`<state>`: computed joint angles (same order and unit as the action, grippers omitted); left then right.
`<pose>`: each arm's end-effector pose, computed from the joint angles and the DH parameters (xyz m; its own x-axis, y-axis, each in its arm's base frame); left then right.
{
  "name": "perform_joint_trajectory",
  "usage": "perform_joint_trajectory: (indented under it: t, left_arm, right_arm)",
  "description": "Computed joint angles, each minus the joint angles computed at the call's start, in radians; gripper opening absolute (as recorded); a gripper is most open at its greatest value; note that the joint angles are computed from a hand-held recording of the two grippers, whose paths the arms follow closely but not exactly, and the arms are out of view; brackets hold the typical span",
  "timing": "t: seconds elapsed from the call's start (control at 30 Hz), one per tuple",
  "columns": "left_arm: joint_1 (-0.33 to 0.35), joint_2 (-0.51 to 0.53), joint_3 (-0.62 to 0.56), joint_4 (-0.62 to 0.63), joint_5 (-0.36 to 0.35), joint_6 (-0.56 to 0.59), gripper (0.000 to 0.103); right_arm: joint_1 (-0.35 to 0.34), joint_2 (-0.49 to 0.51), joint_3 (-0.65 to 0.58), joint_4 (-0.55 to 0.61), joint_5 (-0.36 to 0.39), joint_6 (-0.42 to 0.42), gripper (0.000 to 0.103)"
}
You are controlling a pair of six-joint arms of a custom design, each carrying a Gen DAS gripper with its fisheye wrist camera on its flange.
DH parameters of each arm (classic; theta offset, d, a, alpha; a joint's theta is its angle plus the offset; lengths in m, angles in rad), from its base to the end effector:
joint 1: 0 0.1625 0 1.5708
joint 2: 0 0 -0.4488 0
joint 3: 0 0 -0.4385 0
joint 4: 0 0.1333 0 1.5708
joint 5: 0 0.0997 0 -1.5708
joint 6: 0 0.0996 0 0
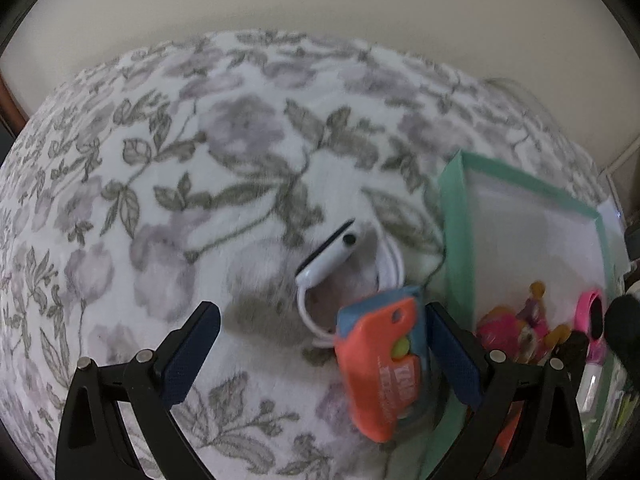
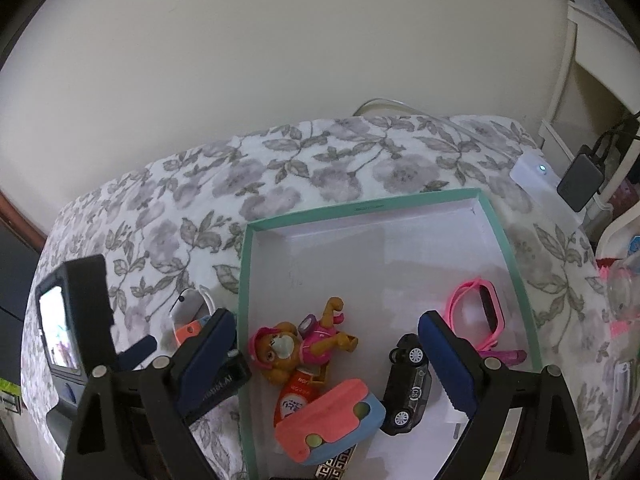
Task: Organize rigid objects
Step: 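Grasp the orange knife toy with the left tool while the right tool grasps the white smartwatch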
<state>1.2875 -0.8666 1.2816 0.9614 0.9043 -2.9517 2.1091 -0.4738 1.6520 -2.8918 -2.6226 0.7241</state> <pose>0.0168 -0.6393 0.2317 -0.7221 0.2810 -0.6321 0.4181 0.9053 -0.0752 0.3851 -0.5537 -0.0726 -0.7026 0.4520 0.5496 -0.0560 0.7348 -0.6760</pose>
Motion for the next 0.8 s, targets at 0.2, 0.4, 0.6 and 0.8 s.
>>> perform_joint_trajectory:
  t: [0.2,0.4,0.6,0.8]
  left_arm:
    - [-0.008,0.000,-0.004,0.072,-0.044,0.003,0.097]
    - [-0.008,-0.011,-0.013,0.129,-0.008,0.014,0.065]
    - [-0.010,-0.009,-0.018,0.175,0.013,0.009,0.044]
    - [0.026,-0.017,-0.071,0.243,0.027,-0.015,0.044]
  right_arm:
    - [-0.001,0.006,-0.008,0.003,0.015,-0.006,0.095]
    - [0.000,0.014,-0.019,-0.007,0.033,-0.030,0.095]
    - [0.000,0.024,-0.032,-0.002,0.042,-0.035,0.095]
    - [0.002,0.047,-0.059,-0.008,0.046,-0.061,0.095]
